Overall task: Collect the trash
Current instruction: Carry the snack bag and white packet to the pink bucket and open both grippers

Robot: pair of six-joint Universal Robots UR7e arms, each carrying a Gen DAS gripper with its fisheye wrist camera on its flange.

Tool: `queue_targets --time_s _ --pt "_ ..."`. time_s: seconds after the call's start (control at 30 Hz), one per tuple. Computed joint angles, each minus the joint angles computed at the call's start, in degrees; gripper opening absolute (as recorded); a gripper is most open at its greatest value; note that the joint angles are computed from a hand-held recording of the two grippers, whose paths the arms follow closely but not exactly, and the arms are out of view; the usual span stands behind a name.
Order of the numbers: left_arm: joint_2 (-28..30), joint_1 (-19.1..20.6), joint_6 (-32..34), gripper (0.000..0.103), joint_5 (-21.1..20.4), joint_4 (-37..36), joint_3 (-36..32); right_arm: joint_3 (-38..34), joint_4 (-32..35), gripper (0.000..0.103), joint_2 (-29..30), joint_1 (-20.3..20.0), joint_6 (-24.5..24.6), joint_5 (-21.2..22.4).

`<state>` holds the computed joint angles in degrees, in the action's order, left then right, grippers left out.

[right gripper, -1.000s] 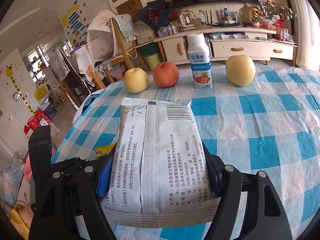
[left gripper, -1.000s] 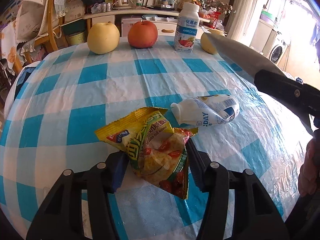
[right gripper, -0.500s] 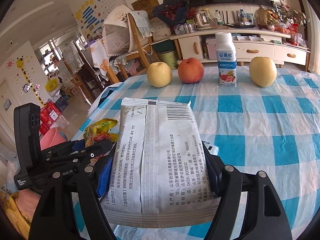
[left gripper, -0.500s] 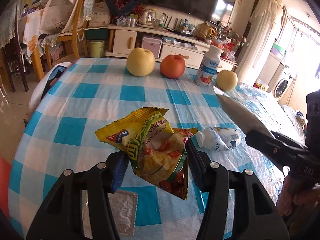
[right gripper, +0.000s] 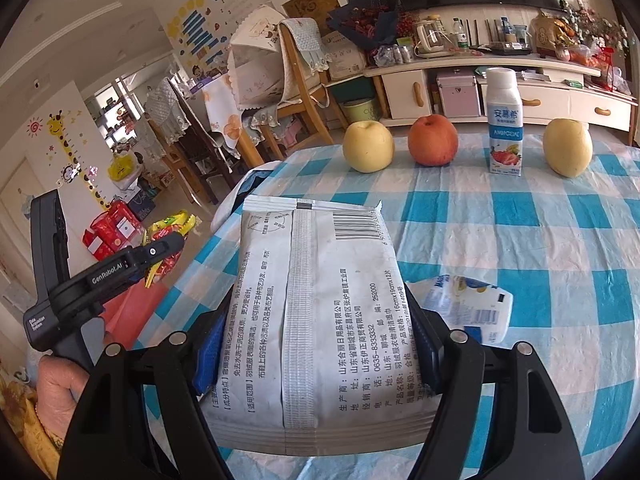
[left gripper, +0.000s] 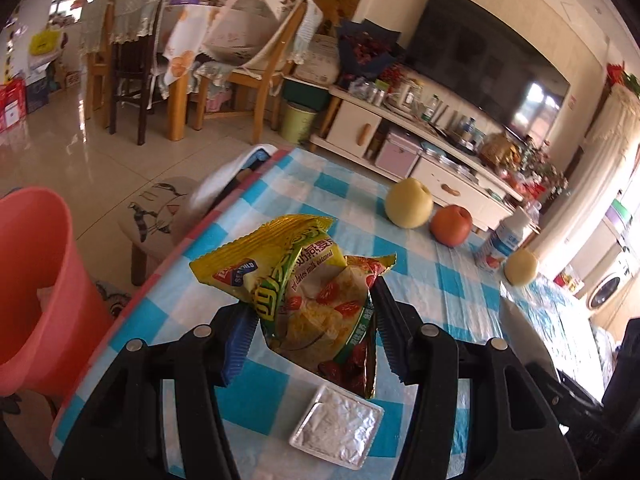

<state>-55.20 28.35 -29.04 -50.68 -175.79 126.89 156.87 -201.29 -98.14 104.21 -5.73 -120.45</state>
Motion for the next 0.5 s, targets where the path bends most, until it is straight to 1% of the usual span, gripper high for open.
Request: queue_targets --time_s 0.1,0.27,0.4,0.5 --pt "-1.69 0.46 -2.66 0.057 3.94 -0.35 0.76 -1.96 -1.91 0.075 6.26 3.18 1.29 -1.04" --pt "-4.66 0.92 -6.42 0.057 11.76 -1.61 2.37 -7.3 -2.74 0.075 16.63 8.2 2.96 -0.38" --pt "-7.55 1.97 -10.57 0.057 17.14 0.24 3.09 -13.25 -0.77 0.075 24.07 11.57 2.69 0.66" --pt "-10.32 3.05 -16.34 0.057 22.14 2.35 4.15 -18.21 1.39 0.075 29.1 13.89 1.6 1.64"
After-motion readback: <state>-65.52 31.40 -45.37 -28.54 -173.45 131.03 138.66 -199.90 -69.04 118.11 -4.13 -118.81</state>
